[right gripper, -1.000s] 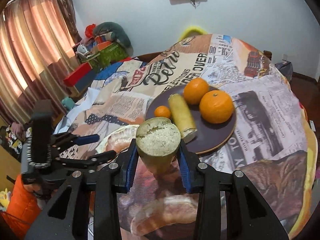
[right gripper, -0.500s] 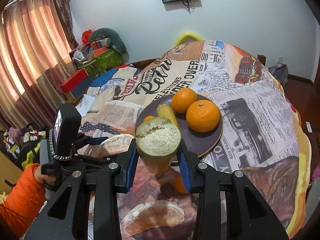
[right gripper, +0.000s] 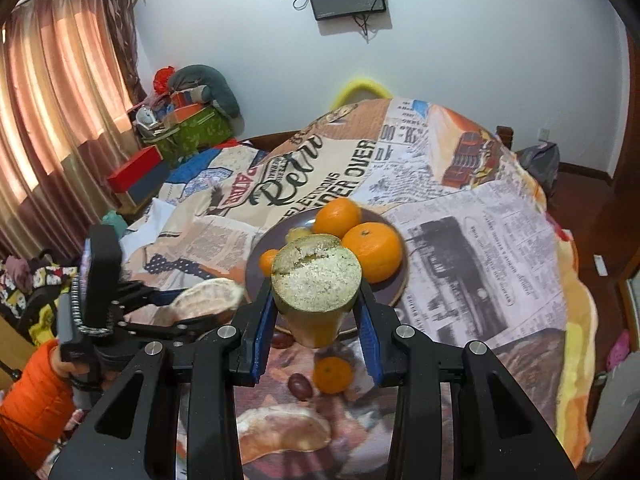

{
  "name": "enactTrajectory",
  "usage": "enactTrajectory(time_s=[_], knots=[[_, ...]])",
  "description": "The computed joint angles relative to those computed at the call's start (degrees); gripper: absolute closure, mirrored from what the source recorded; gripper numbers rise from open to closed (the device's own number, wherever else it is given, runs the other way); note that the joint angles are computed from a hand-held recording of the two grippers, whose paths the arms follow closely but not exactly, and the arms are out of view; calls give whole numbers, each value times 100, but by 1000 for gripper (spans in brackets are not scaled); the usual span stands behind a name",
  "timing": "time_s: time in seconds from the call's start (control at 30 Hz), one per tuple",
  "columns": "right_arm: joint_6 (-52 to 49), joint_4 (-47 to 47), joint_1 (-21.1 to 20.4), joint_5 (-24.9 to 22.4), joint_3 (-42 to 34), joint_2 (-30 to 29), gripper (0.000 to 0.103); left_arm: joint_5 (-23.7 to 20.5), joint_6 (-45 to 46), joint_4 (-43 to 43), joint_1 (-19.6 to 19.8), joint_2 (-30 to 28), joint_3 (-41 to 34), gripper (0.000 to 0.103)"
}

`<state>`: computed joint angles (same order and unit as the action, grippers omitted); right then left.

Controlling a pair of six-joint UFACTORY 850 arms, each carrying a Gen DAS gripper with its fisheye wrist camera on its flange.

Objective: Organize fruits
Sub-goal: 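Lift the pink pomelo segment with the left tool while the right tool carries the yellow fruit toward the plate, then lower the yellow fruit and pomelo segment onto the plate and open both tools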

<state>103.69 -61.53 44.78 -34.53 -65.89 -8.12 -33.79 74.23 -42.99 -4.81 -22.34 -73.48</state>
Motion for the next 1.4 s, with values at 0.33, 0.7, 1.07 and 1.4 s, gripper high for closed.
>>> enactTrajectory(time_s=[0.33,0.7,1.07,1.4], knots=[[-246,207,-219,-31,97,56,68,-147,371,-928,-10,202,-151,49],[-1048,665,-517,307,-172,-300,68,-150,80,-1161,-301,-177,-683,49],[-1721,977,-749,620,-592,-788,68,-105,-776,-731,-527,-773,-1291,49],[-2027,1068,-898,891,-811,-1075,68,-185,-1350,-282,-632,-1169,-1694,49]])
